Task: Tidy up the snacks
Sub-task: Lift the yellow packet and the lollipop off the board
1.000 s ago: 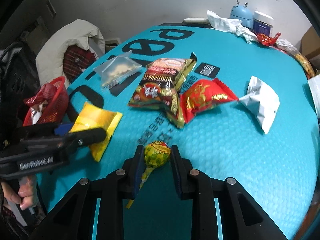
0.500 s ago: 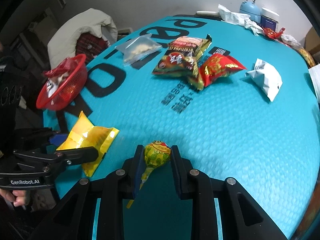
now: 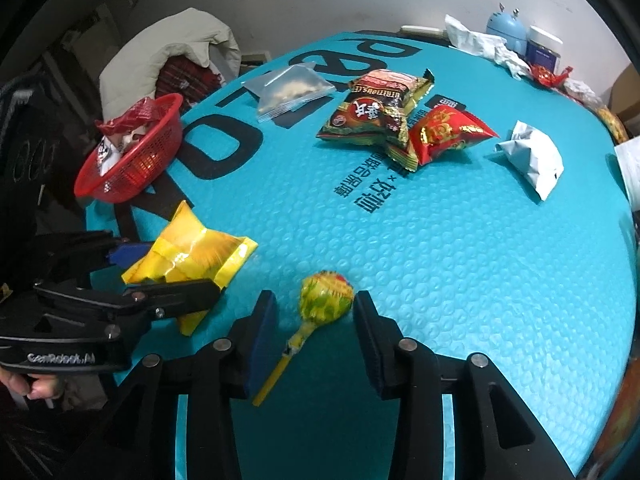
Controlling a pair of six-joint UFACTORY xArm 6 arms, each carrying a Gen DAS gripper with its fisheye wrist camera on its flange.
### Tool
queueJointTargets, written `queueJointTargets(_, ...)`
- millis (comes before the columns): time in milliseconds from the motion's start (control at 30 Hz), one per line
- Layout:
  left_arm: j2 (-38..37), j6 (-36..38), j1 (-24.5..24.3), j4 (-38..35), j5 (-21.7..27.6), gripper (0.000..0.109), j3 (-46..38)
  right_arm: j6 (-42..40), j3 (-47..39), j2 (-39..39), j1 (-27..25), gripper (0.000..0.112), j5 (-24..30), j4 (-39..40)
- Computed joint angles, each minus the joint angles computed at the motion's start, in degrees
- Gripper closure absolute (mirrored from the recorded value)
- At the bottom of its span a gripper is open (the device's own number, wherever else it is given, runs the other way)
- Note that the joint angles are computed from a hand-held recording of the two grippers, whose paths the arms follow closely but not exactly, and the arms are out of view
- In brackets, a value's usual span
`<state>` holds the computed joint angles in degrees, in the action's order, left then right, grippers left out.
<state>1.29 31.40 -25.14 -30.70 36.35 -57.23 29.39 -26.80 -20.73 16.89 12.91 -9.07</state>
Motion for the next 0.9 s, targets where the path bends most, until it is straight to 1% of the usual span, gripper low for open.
queueJointTargets(133,-0.5,-0.3,-1.1,1.7,-4.0,0.047,1.7,2.5,0.3,-0.1,-0.2,0.074,-0.6,-3.2)
queueJointTargets(167,-0.6,-0.6,-1.2,2.2,-4.7,0.051,2.0,5.0,0.3,-0.2,-0.5,0.077,-0.5,-6.0)
queueJointTargets(200,-0.7,-1.8,-1.5,3.6,-6.0,0.057,2.5,7.6,0.1,-0.2,-0.8,0.087,0.2,-9.1)
queueJointTargets(233,-0.9,-3.3,-1.8,5.5,-8.0,0.062,3.2,8.2,0.2,-0.2,-1.0,0.087,-0.1,-9.8)
queueJointTargets(300,-0.8,-2.7,-1.5,4.3,-7.8,0.067,2.9,6.2,1.1,-0.6,-1.3,0.087,-1.5,-7.1)
queueJointTargets(367,-0.8,-2.6,-1.3,3.7,-7.5,0.069,2.8,5.2,1.7,-0.8,-1.4,0.087,-2.4,-5.5)
queueJointTargets(633,-2.1,-0.4,-0.6,-0.4,-5.6,0.069,3.3,0.9,2.9,-2.4,-0.4,0.087,-3.2,0.3)
queueJointTargets(767,-3.6,0.4,-0.6,-2.1,-5.9,0.069,4.2,-1.5,3.4,-3.7,0.6,0.087,-3.3,3.3)
queueJointTargets(900,-5.4,1.1,-0.2,-3.6,-6.1,0.069,5.1,-1.9,3.4,-4.8,1.4,0.087,-3.3,3.5)
